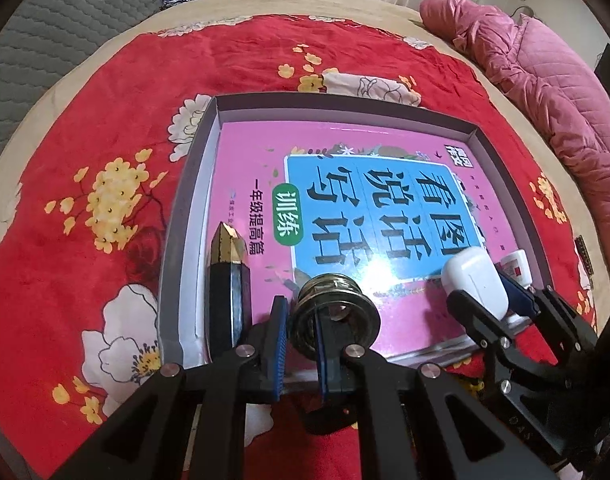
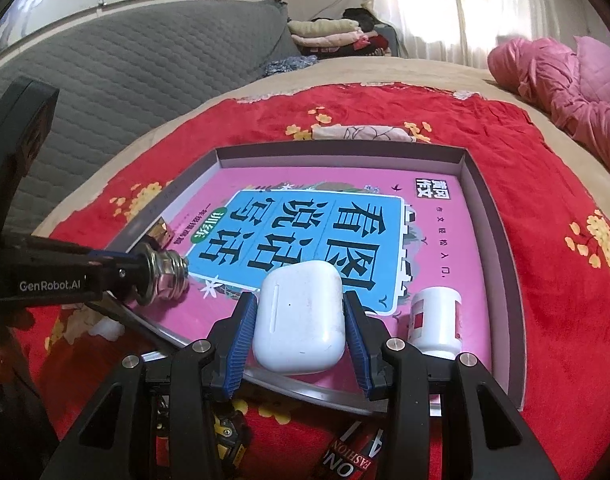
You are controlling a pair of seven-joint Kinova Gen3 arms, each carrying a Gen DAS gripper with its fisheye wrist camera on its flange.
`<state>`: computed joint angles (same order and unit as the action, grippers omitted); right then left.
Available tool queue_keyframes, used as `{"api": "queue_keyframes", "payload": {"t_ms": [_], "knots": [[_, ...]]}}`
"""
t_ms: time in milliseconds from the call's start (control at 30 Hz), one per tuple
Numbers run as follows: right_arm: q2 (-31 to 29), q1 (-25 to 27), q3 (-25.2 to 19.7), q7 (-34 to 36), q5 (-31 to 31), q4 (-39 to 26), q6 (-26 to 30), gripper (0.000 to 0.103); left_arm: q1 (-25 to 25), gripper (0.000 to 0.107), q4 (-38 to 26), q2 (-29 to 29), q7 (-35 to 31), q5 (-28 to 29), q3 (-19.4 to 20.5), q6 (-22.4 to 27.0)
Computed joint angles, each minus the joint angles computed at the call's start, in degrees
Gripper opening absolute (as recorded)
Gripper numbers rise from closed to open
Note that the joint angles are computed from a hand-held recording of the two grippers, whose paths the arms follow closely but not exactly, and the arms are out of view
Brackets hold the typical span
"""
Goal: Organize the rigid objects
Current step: 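Lower the brass ring into the box with left tool while right tool lowers the earbud case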
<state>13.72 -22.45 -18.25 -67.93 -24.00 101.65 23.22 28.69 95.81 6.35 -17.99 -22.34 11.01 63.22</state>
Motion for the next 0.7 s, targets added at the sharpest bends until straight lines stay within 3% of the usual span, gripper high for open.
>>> {"api": "queue_keyframes", "payload": {"t_ms": [700], "knots": [[0.4, 0.3, 0.2, -1.0, 0.9, -0.7, 0.9, 0.046, -0.8, 0.013, -0.2, -1.6, -0.1, 0.0, 0.4, 0.7]]}}
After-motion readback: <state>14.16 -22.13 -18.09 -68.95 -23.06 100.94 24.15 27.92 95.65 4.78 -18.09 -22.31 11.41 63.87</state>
